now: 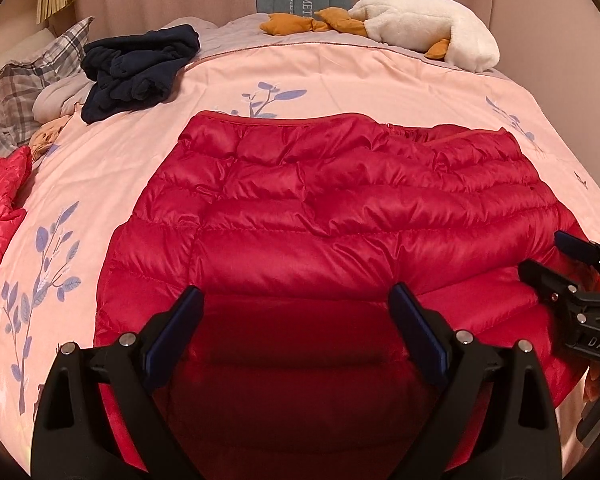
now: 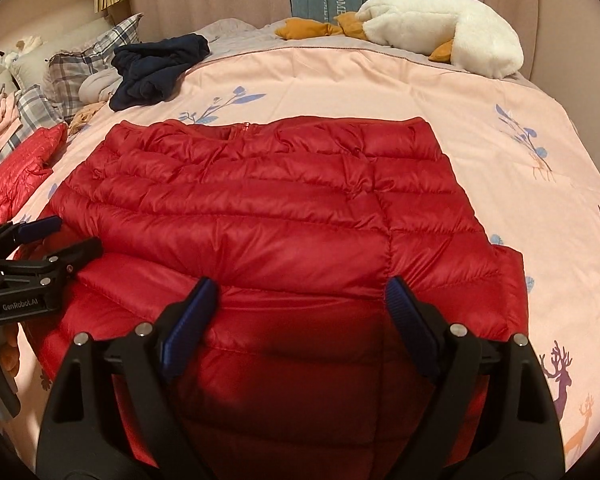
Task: Fold large clothes
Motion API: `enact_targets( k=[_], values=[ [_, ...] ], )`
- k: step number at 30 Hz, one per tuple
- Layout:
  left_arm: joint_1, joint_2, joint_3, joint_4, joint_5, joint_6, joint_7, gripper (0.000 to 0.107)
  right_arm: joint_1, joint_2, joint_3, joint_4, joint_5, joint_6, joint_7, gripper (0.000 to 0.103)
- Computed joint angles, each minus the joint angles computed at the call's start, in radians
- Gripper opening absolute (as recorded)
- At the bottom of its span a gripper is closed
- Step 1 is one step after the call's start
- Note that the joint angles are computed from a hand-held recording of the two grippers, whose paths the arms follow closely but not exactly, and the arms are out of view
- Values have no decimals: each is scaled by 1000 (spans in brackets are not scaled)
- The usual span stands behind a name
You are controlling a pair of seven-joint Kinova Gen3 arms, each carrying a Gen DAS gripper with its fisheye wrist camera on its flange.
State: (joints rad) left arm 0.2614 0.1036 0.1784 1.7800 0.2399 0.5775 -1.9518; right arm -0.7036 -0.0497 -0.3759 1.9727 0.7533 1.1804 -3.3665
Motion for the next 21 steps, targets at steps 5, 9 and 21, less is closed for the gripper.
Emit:
enact_targets(
  k=[5, 9, 21],
  values=[
    [-14, -29, -6, 13, 27, 14, -25, 95, -5, -32, -22, -4, 3, 26, -22, 88],
    [-21, -56, -17, 22, 35, 27, -34, 95, -13, -46, -54, -12, 10, 77, -44, 88],
    [-23, -60, -28, 35, 33, 58, -39, 95, -39, -46, -66, 24, -44, 112, -92, 88]
  ],
)
